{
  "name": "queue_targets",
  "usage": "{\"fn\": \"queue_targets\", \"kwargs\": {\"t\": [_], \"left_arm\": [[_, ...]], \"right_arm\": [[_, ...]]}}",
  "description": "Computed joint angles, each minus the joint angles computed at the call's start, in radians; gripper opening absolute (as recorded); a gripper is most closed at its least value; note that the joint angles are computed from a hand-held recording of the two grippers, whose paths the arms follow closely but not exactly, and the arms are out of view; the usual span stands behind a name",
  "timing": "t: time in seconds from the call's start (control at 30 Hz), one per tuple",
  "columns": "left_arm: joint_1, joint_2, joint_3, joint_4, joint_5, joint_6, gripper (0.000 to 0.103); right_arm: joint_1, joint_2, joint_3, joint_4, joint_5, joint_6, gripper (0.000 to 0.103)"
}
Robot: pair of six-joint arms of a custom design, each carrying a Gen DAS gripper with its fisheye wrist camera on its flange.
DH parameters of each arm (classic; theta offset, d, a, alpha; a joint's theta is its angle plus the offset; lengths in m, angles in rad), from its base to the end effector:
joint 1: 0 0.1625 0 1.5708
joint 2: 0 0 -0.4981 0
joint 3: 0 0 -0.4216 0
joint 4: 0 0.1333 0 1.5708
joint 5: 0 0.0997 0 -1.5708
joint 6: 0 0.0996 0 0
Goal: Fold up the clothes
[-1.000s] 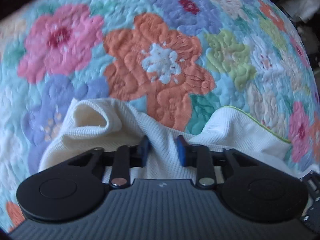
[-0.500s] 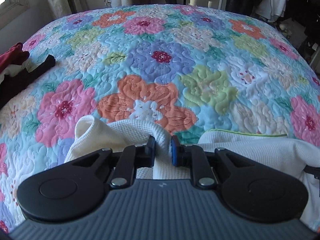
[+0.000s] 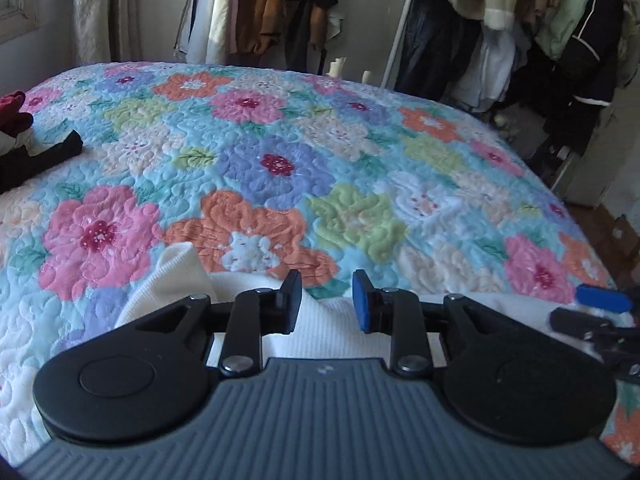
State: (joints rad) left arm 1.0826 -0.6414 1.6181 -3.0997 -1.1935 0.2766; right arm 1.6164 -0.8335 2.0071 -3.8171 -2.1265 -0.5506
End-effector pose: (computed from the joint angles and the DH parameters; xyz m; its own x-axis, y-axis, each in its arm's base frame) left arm -0.2103 -0.7585 0.0846 -0.7680 0.4606 -0.4450 0.6331 0.6509 -0.4190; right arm 0.1089 -0.6156 0.1896 -0.7298 0.1118 0.6744 -0.4736 0.6287 -0.6168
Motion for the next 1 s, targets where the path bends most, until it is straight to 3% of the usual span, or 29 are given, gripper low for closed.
{"fn": "queue_targets", "kwargs": {"t": [0.07, 0.1, 0.17, 0.2, 0.23, 0.3, 0.4, 0.47, 0.53, 0.6, 0.63, 0.67, 0.73, 0.77, 0.8, 0.9, 1.0], "left_arm": [[0.006, 0.007, -0.008, 0.048, 0.029, -0.025, 0.034], [0.009, 0.017, -0.018, 0.07, 0.067, -0.042, 0.034], [0.02, 0.056, -0.057, 0.091, 0.223, -0.094, 0.038], [0.033, 0.068, -0.074, 0.097, 0.263, -0.111, 0.031], [0.046, 0.08, -0.092, 0.101, 0.298, -0.127, 0.015], [0.076, 0.074, -0.09, 0.072, 0.271, -0.104, 0.004], [0.081, 0.056, -0.081, 0.093, 0.258, -0.07, 0.004], [0.083, 0.051, -0.095, 0.138, 0.253, -0.122, 0.004], [0.089, 0.048, -0.1, 0.152, 0.24, -0.139, 0.004], [0.089, 0.036, -0.084, 0.147, 0.225, -0.138, 0.004], [0.087, 0.019, -0.068, 0.153, 0.211, -0.158, 0.004], [0.086, -0.002, -0.049, 0.161, 0.18, -0.183, 0.005], [0.09, -0.032, -0.012, 0.151, 0.092, -0.198, 0.03], [0.094, -0.047, 0.009, 0.142, 0.037, -0.199, 0.038], [0.097, -0.06, 0.029, 0.131, -0.014, -0.197, 0.048], [0.088, -0.056, 0.08, 0.054, -0.007, -0.119, 0.05], [0.093, -0.039, 0.097, 0.002, 0.027, -0.068, 0.05]], "right_arm": [[-0.016, 0.015, -0.014, 0.07, 0.05, 0.055, 0.057], [-0.019, 0.038, -0.033, 0.085, 0.032, 0.057, 0.057], [-0.023, 0.086, -0.078, 0.118, -0.018, 0.063, 0.057], [-0.028, 0.109, -0.097, 0.095, -0.04, 0.039, 0.055], [-0.04, 0.104, -0.094, 0.087, -0.024, 0.056, 0.056], [-0.064, 0.089, -0.088, 0.08, 0.011, 0.105, 0.056], [-0.098, 0.063, -0.08, 0.081, 0.055, 0.151, 0.053], [-0.112, 0.037, -0.054, 0.103, 0.049, 0.194, 0.051], [-0.12, 0.022, -0.035, 0.084, 0.038, 0.23, 0.04], [-0.104, 0.037, -0.022, 0.0, -0.004, 0.228, 0.014], [-0.096, 0.046, -0.017, -0.043, -0.025, 0.224, 0.015], [-0.092, 0.057, -0.012, -0.096, -0.042, 0.203, 0.024], [-0.043, 0.108, -0.002, -0.26, -0.084, 0.049, 0.043], [-0.023, 0.135, 0.002, -0.35, -0.102, -0.015, 0.061], [-0.024, 0.146, 0.02, -0.397, -0.101, -0.038, 0.066], [-0.029, 0.172, 0.073, -0.506, -0.099, -0.075, 0.066], [-0.074, 0.157, 0.119, -0.511, -0.144, -0.04, 0.063]]}}
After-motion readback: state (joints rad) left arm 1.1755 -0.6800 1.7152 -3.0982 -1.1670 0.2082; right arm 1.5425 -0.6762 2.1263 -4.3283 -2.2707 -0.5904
